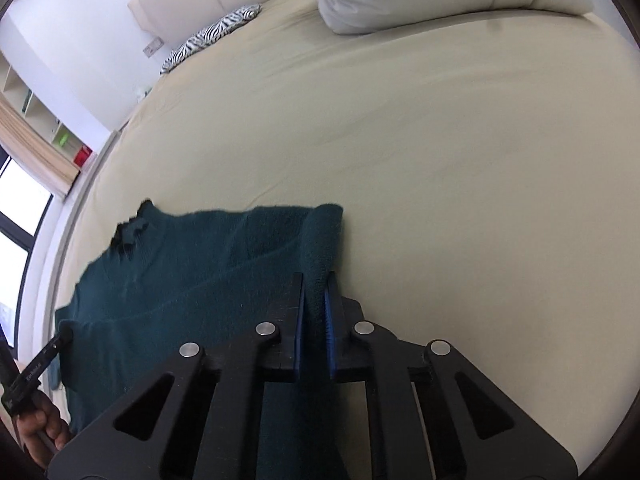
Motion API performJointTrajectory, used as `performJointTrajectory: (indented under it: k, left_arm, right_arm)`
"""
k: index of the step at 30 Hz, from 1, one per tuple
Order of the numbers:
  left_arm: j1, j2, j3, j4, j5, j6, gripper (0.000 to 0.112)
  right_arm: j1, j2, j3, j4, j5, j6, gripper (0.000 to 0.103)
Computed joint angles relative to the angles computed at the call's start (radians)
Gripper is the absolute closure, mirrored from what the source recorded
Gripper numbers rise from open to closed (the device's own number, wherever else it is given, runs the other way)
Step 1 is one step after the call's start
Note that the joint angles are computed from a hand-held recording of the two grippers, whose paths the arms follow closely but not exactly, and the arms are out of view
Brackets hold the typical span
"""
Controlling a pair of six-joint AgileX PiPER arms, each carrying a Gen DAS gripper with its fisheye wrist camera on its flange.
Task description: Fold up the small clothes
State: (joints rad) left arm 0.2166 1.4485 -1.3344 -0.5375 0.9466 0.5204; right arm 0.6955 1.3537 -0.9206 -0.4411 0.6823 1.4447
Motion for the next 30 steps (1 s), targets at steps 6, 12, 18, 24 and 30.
performJointTrajectory:
  k: [6,12,18,24,30]
  left_arm:
    - [-0.051,0.054,0.003,0.053,-0.072,-0.056,0.104]
    - [0.000,0.107,0.031,-0.005,-0.044,-0.009,0.103]
    - [0.007,0.117,0.025,-0.022,-0.025,0.005,0.101]
    - [0.021,0.110,0.033,-0.021,-0.001,0.013,0.101]
    - [0.038,0.098,0.027,-0.060,0.042,0.014,0.104]
  right_arm:
    - [0.042,-0.078,0.051,-0.117,0.033,0.121,0.098]
    - [-0.110,-0.165,0.233,-0.018,-0.125,0.098,0.103]
    - [0.077,-0.239,0.144,-0.043,0.096,0.160,0.070]
    - [0.405,-0.155,-0.003,-0.100,0.383,0.245,0.047]
    - [0.413,-0.039,-0.052,-0.070,0.415,0.149,0.096]
